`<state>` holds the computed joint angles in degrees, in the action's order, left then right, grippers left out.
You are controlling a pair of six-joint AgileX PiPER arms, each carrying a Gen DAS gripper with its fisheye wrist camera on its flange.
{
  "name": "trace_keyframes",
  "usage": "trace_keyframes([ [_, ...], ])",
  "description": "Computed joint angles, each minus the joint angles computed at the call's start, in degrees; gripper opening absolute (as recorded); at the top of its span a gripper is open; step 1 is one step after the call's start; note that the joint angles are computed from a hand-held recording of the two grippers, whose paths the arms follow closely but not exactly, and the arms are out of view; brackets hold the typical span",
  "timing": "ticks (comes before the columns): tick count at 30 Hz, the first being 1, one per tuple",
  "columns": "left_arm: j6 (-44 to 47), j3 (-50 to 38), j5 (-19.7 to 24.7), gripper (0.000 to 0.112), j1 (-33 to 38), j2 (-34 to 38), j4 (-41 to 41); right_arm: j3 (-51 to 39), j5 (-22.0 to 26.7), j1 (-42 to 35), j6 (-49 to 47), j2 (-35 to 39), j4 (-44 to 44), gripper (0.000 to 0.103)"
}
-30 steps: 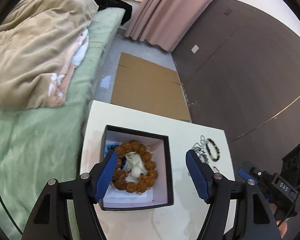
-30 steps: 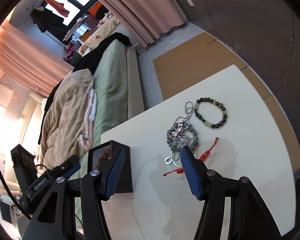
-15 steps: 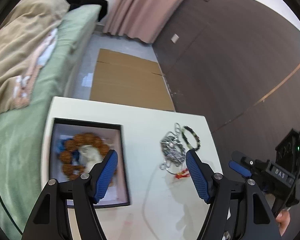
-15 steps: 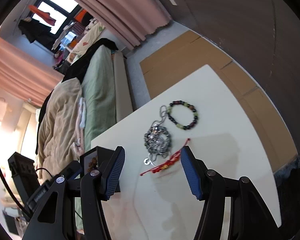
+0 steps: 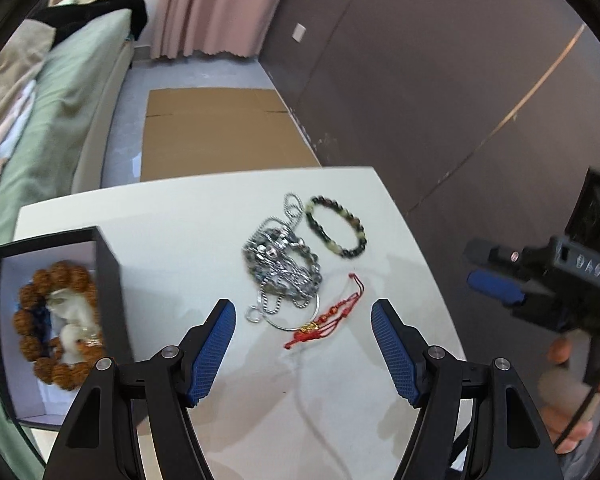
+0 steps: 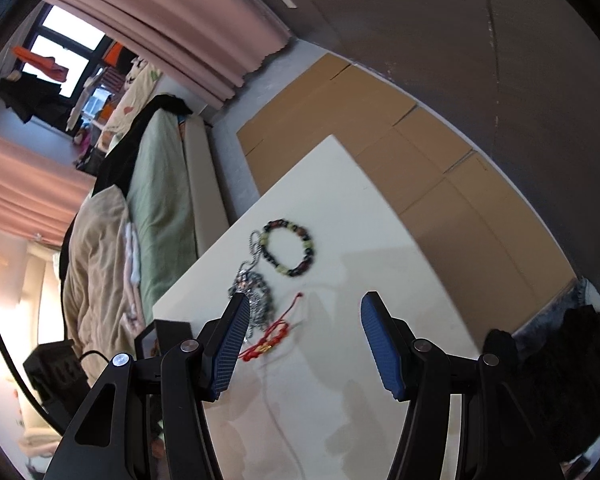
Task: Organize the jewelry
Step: 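Grasp the red cord with the left tool, then grasp the black-green bead bracelet with the right tool while the left tool holds the red cord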
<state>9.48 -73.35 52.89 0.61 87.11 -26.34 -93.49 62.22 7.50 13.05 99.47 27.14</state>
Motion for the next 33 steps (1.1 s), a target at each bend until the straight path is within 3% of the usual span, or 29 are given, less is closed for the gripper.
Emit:
trace_keyframes([
  [9, -6.21, -0.05, -3.67, 0.071, -8.41, 4.50, 10.53, 0.44, 0.46, -2.59, -0.67, 1.10, 1.95, 0.059],
  [10, -7.08, 0.30, -4.62, 0.067, -9.23, 4.84, 11.92, 0.47, 0.47, -2.78, -0.62, 1.26, 2.15, 0.059],
  [12, -8.03, 0.83, -5.70, 0.053, -9.93, 5.12, 13.55, 0.35, 0.46, -2.88, -0.47, 1.61, 2.36, 0.059],
  [14, -9.57, 1.20, -6.10, 0.023, -10.44, 5.38, 15.63, 0.14, 0.62, -2.56, -0.37, 2.08, 2.34, 0.059],
  [16, -11.16, 1.66, -6.58, 0.007, -10.53, 5.01, 17.49, -0.22, 0.93, -2.14, -0.41, 2.55, 2.46, 0.059],
  [21, -4.96, 2.66, -7.12, 0.007, -5.28, 1.46, 9.31, -1.33, 0.77, -0.12, -1.49, 4.09, 3.29, 0.059],
  [28, -1.39, 0.82, -5.03, 0.007, 0.25, -0.16, 3.88, -4.39, -2.57, 4.36, 0.47, 6.86, -2.28, 0.059],
  [33, 1.64, -0.64, -2.73, 0.007, 4.96, -0.76, -0.14, -7.94, -3.63, 6.57, 2.54, 9.78, -6.63, 0.049],
])
